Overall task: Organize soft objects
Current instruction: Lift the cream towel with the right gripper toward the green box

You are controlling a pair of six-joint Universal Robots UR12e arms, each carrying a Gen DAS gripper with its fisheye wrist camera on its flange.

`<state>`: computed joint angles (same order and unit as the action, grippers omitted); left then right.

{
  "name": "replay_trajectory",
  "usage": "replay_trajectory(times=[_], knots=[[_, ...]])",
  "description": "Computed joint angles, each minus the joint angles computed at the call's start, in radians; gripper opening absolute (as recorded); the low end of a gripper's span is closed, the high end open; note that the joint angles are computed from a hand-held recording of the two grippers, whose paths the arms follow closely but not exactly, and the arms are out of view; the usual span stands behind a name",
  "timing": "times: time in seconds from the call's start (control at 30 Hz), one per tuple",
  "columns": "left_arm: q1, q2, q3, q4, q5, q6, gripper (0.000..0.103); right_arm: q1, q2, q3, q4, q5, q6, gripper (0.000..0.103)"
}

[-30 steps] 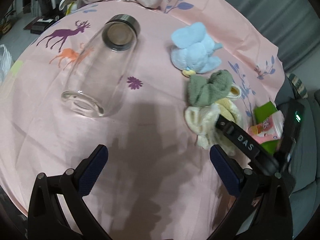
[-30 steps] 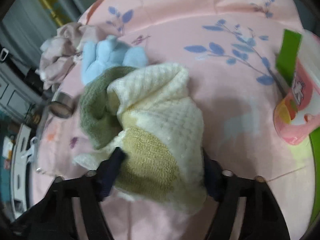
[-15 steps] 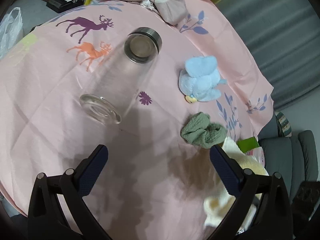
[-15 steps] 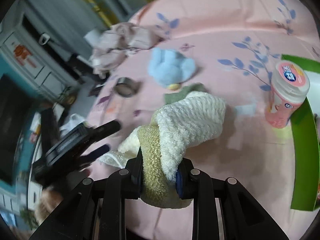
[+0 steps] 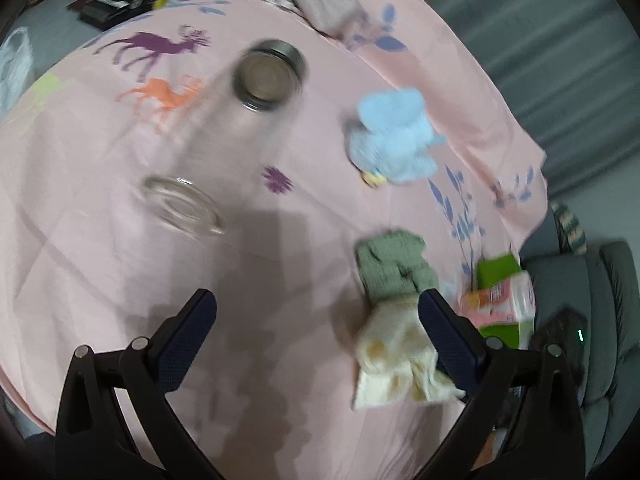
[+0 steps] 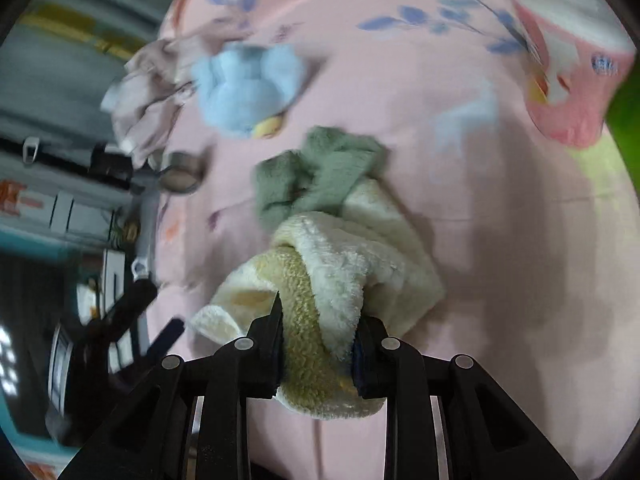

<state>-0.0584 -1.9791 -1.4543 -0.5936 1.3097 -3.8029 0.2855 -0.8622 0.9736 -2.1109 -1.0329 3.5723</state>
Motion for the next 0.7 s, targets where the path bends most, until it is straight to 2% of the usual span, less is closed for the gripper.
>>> replay_trajectory(times=[0.07,0.17,0.2,0.27,0.33,0.43,0.5,0.53,0.6,0.67,0.7], knots=[[-0.007,-0.006,0.010,-0.019,-0.021,0.050,0.091,-0.006,0.011,-0.007,0.002,0.038,0.013,0.026],[-0.012,-0.012,0.014,-0.033,-0.068,0.106,0.079,-0.007,0.014,-0.017,0.013,0.038,0.003,0.026],[-0.013,-0.015,0.017,-0.038,-0.080,0.120,0.076,-0.008,0.012,-0.016,0.010,0.043,-0.006,0.029],[-0.018,-0.023,0.024,-0.060,-0.102,0.144,0.062,-0.008,0.012,-0.022,0.020,0.035,-0.053,0.033],[-0.027,-0.030,0.031,-0.078,-0.104,0.158,0.054,-0.009,0.008,-0.027,0.039,0.018,-0.095,0.034],[-0.044,-0.043,0.047,-0.103,-0.070,0.192,0.053,-0.011,-0.003,-0.022,0.048,-0.003,-0.118,0.037],[-0.054,-0.051,0.055,-0.111,-0.048,0.203,0.053,-0.005,-0.013,-0.022,0.048,-0.060,-0.138,0.040],[-0.058,-0.053,0.056,-0.107,-0.037,0.207,0.053,-0.001,-0.020,-0.016,0.035,-0.092,-0.141,0.044],[-0.063,-0.055,0.055,-0.095,-0.023,0.206,0.053,0.012,-0.044,0.015,-0.052,-0.214,-0.133,0.071],[-0.060,-0.056,0.053,-0.085,-0.029,0.196,0.053,0.015,-0.059,0.047,-0.135,-0.269,-0.124,0.075],[-0.059,-0.057,0.052,-0.083,-0.034,0.189,0.054,0.013,-0.061,0.056,-0.162,-0.265,-0.122,0.075]])
